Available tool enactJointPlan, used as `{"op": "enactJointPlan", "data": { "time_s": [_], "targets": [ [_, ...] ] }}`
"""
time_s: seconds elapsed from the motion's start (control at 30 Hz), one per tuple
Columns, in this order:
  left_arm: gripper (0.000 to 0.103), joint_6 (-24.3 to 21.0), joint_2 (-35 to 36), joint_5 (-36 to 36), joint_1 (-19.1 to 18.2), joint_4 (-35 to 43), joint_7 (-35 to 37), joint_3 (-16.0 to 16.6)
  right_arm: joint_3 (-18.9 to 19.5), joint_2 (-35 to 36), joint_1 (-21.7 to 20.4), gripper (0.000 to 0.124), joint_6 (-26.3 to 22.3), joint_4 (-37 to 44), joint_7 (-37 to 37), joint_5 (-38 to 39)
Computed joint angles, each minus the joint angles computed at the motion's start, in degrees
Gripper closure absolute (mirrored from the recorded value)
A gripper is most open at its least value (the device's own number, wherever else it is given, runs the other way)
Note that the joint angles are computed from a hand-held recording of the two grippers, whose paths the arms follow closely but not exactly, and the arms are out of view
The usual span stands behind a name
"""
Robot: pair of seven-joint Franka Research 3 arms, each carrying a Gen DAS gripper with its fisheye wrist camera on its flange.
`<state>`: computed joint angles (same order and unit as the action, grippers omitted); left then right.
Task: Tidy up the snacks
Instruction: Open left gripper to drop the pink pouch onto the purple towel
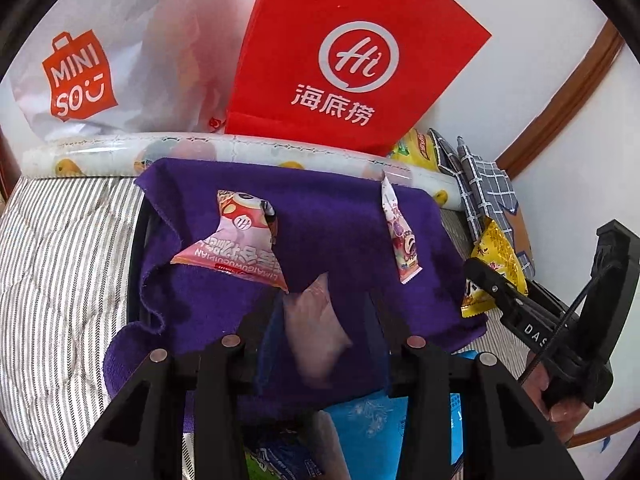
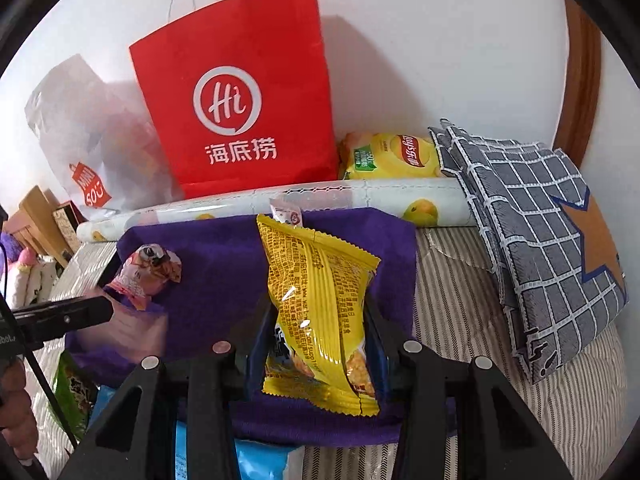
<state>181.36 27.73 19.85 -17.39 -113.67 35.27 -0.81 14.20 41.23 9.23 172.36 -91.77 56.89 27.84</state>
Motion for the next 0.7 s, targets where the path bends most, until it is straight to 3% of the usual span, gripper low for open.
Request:
{"op": "enactJointPlan", "data": {
  "time_s": [0.17, 0.5, 0.7],
  "targets": [
    [0.065, 0.25, 0.19, -0.56, 1.28, 0.15, 0.78, -1.35, -0.37, 0.26, 0.19, 0.084, -0.63, 0.51, 0.6, 0.06],
    [0.065, 0.94, -0.12, -1.7, 2.9, -0.69, 2.38, -3.34, -4.69, 1.7, 3.95, 0.084, -4.0, 2.59, 4.72, -3.73],
    [0.063, -0.04, 0.34, -2.93, 5.29, -0.23, 4.31, -6.48, -4.41, 2.16, 3.67, 0.084, -6.05, 3.51, 5.85, -4.15]
  ]
}}
